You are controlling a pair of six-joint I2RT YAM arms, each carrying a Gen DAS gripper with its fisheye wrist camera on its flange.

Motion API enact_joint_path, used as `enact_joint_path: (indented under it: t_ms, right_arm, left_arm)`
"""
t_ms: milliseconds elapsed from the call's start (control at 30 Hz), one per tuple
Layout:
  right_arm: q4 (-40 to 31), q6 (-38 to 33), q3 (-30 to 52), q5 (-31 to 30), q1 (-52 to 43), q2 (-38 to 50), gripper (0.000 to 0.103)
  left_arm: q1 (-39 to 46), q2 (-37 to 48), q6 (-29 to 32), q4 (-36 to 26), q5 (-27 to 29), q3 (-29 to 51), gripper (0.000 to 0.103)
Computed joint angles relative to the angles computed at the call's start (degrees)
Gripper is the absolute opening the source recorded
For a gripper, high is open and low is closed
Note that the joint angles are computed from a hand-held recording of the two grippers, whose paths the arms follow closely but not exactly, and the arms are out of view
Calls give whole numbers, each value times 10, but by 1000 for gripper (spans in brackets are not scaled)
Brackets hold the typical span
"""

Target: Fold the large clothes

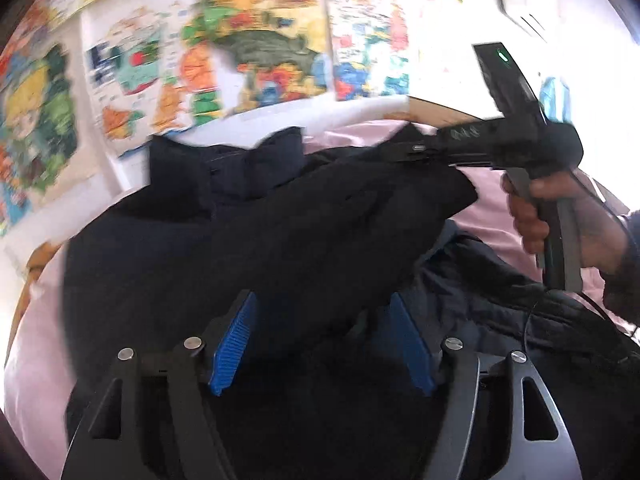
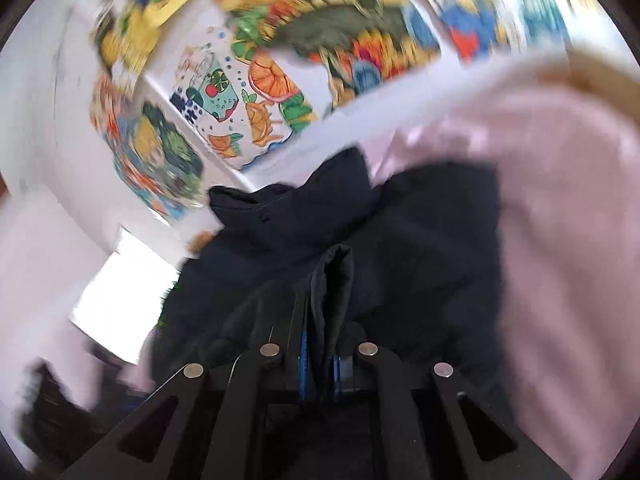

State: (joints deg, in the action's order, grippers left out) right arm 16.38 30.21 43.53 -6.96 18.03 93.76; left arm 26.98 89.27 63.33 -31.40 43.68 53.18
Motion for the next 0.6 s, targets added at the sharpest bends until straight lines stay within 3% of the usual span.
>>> enact_joint_path:
  t_ms: [100,200,367,500,600]
  right_arm:
    - [-12,-35,3,43,3,14,9]
    - [-36,-65,21,111,24,48,9]
    - [-58,-94,42,197,54,87,9]
    - [-73,-117,56,273,81,109,10]
    - [-90,-135,75,325,102,142,12]
  left_arm:
    - [35,39,-57,18,-8,46,64]
    - [34,89,-176,103,-77,88,64]
    - [24,230,-296,94,-181,239,64]
    - [38,330,-320,6,-182,357,65]
    - [39,348,-306,19,-190,354,78]
